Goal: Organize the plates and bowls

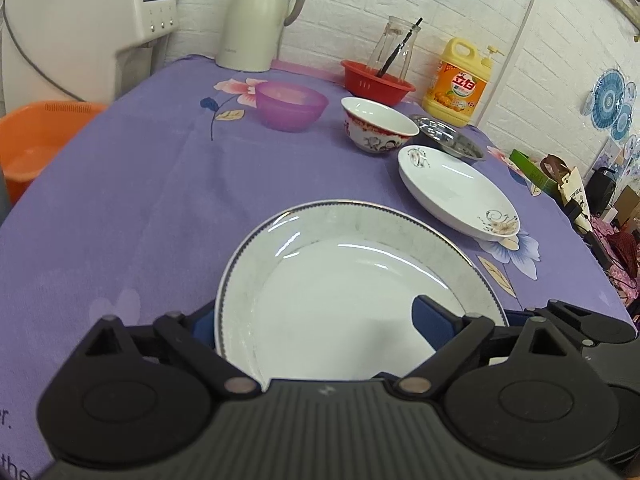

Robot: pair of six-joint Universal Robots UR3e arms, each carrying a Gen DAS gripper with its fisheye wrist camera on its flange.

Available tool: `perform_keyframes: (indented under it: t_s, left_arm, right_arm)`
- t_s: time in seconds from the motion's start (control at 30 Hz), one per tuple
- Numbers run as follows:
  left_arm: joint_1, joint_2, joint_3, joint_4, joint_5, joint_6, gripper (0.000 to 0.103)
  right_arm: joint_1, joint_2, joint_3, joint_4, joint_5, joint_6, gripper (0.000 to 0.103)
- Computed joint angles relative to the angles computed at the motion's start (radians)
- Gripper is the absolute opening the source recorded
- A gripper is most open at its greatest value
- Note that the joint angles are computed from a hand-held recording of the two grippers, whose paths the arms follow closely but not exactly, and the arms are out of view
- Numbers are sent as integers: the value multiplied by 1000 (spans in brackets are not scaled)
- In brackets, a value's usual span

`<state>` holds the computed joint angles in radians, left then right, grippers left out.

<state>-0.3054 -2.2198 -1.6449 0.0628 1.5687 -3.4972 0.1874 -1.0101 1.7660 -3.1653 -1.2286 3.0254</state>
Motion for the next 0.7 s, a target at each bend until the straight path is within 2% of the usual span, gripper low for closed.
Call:
perform_keyframes:
  t_s: [0.27, 0.43, 0.6, 0.7]
  left_arm:
    - [-6, 14, 6, -38, 0, 13, 97]
    - [-37, 4, 44, -74, 58, 57, 97]
    - [-41, 10, 43, -85, 63, 74, 97]
    - [-74, 6, 64, -78, 148, 115, 98]
  right_arm:
    - [-20, -12, 37, -38, 29, 13, 103]
    - [-30, -12, 50, -54, 48, 21, 103]
    - [-46, -20, 70, -72, 69, 33, 103]
    - [-50, -28, 82, -85, 69, 26, 103]
